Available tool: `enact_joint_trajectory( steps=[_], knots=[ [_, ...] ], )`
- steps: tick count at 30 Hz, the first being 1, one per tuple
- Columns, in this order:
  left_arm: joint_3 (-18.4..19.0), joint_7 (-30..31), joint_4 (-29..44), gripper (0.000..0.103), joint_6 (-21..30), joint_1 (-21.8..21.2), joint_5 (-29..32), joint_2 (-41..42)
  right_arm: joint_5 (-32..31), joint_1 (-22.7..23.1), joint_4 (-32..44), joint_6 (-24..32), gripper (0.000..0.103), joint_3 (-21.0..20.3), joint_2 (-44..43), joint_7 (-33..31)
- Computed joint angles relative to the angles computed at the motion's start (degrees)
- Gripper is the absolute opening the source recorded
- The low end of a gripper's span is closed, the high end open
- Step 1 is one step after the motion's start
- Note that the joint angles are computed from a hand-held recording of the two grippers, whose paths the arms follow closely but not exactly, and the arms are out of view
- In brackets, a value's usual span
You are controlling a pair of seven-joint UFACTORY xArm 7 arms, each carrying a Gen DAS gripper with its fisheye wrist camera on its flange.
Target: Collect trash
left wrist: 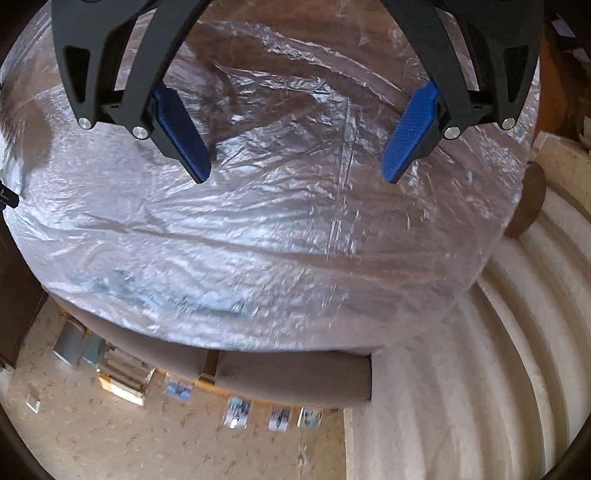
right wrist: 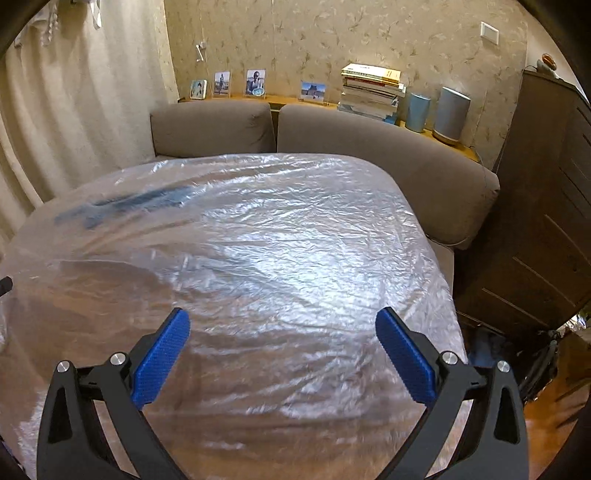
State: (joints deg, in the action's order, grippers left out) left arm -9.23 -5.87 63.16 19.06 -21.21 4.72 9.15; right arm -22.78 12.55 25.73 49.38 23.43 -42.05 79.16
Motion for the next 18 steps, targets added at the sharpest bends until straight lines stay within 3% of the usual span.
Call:
enact_joint_trajectory(
  steps=[3, 18],
  knots=[
    [0.4, -0.9, 1.1, 0.102, 1.1, -0.4, 1.0, 0.8, 1.4, 0.5, -1.1, -1.6, 0.099, -2.0, 0.5, -1.1],
    [0.4, -1.4, 1.5, 0.102, 1.3, -0.5, 1.5, 1.2, 0.3, 0.0, 0.5, -0.5, 0.099, -1.4, 3.5, -0.6]
  ],
)
